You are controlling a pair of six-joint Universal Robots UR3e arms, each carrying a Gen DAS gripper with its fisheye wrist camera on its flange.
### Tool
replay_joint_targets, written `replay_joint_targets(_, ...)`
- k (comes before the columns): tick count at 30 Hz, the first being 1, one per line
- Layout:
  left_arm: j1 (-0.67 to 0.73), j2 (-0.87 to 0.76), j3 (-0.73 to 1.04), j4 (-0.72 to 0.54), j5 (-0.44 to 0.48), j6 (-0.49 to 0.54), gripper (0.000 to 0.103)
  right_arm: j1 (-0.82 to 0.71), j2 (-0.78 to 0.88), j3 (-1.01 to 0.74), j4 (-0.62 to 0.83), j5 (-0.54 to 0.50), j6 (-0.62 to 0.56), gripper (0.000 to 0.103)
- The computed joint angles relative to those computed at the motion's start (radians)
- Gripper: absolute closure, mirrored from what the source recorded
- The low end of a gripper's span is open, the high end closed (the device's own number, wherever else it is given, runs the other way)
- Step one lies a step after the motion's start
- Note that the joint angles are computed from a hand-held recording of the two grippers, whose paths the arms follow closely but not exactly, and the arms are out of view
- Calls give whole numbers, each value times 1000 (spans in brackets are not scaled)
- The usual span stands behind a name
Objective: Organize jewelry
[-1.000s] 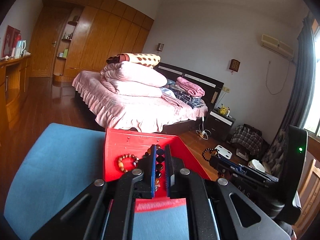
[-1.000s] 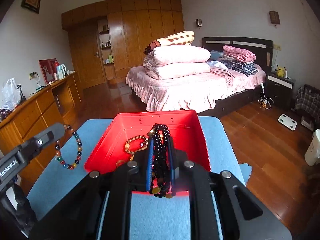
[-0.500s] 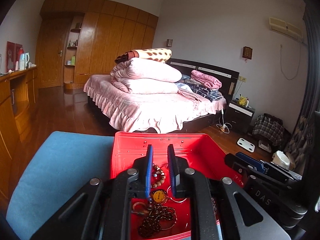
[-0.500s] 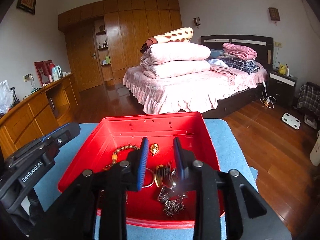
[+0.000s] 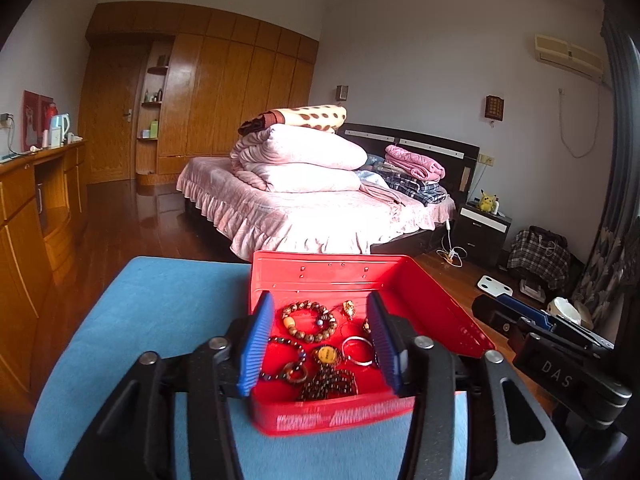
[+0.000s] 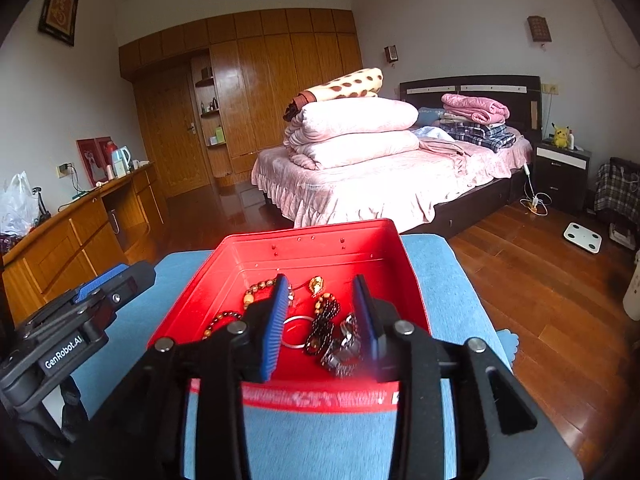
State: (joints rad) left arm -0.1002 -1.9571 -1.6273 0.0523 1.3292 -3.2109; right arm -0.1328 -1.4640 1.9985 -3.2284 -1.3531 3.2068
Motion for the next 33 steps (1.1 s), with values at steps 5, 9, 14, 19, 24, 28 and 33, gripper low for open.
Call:
replay_joint_targets(5,34,162,-219,73,-15,9,42,-16,-143,158,-45,16,0,57)
replay_joint_targets(9,53,283,-345,103,-8,17,34,-42,-271,263,-38,47,-2,46)
replay_joint_targets(14,53,422,-457,99,14,41,21,-59,-437,362,-2,51,-19,15)
replay_joint_targets(19,37,523,-522,87,47,59,11,-91,-597,417,83,87,-20,5)
replay_joint_targets(24,21,612,-569,65,79,76,10,-151,-766,454,212,140,-45,5)
replay_joint_targets(28,56,692,-613,46,55,87,9,-206,-907,482,309,189,-64,5)
replay_joint_targets(33,86,784,-653,10,42,98,9,-305,-1100,482,487,280,-104,5)
